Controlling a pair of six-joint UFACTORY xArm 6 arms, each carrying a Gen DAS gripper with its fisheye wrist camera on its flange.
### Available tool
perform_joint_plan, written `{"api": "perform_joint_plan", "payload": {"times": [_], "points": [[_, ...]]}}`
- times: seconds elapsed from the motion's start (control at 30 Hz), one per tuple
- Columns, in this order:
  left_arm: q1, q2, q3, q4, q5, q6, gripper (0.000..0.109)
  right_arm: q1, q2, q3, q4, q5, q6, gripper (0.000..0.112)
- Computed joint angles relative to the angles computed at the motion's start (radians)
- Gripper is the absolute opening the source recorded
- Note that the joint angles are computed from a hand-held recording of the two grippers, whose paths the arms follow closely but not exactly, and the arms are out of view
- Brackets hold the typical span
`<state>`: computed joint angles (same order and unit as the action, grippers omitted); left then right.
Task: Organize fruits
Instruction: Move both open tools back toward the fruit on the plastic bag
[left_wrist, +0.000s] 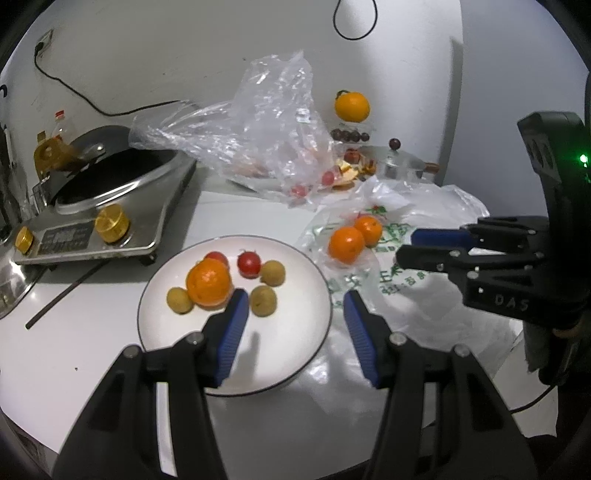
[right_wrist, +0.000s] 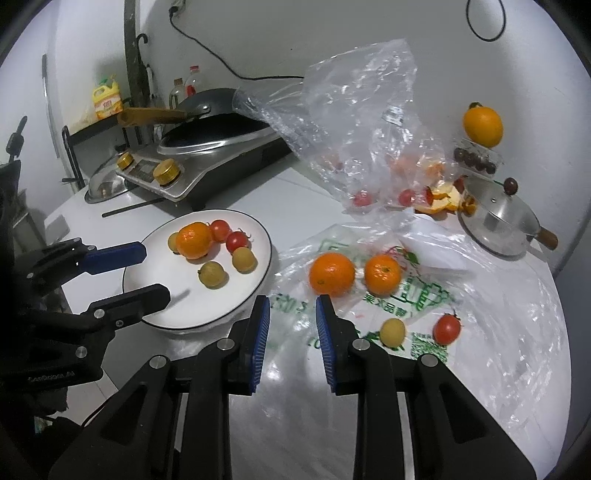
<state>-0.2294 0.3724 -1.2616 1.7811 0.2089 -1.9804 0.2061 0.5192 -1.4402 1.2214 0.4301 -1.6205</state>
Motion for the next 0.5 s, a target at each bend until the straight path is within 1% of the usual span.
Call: {"api": "perform_joint_plan", "payload": {"times": [0.5], "points": [[-0.053,0.060,-0.074,-0.169,0.018,0.191,0.055,-0.080,-0.003,0.002,0.047,0.027,-0.033,0.028]]}}
